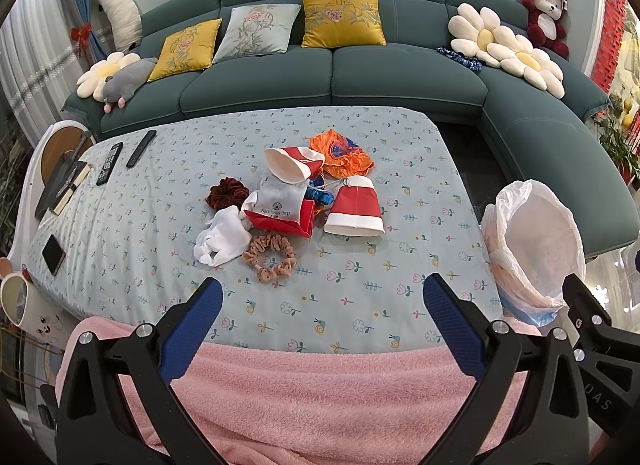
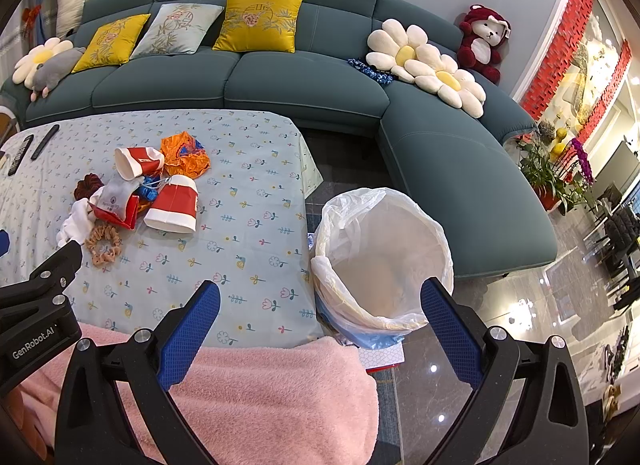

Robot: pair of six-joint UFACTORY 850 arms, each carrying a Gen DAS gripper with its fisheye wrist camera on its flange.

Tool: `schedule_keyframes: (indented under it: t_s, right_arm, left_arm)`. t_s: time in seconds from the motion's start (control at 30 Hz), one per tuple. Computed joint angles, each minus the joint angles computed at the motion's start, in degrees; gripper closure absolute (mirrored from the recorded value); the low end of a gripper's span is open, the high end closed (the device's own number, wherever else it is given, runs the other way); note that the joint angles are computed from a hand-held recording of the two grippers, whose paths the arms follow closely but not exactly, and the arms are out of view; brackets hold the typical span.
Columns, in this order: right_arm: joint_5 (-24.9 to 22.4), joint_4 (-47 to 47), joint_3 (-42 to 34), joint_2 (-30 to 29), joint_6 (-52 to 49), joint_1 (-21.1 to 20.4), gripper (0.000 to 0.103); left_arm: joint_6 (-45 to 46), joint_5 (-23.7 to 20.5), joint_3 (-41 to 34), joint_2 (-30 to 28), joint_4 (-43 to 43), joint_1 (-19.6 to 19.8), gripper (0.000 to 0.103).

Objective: Collect trash

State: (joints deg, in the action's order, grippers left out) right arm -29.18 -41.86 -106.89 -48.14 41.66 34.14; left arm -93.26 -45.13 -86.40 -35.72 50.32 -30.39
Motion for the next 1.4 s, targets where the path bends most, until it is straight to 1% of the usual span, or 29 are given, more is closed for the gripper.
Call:
schedule_keyframes:
  t_s: [0.77,0.97,1.2,1.4]
  right_arm:
    - [0.0,-0.2,0.0,-0.1,0.3,-0.1,0.007]
    - [0.1,-1.4,-0.4,-0.4,2.2,-0.5,0.007]
    - [-1.2,-1.7,-2.0,-1.3,4.7,-0.7,0.007]
    - [-1.6,-0.1,-3.1,-1.8,4.0,-0.7,0.007]
  left_arm:
    - [-0.2,0.1,0.2,0.1,0.1,0.0,0.007]
    - [-0.5,2.0,0.2,0.3,1.8,0.1,0.007]
    - [-1.7,3.4,0.7,0.4,2.9,0.6,0.007]
    - [-2.6,4.6,1.5,0.7,3.4,1.2,0.007]
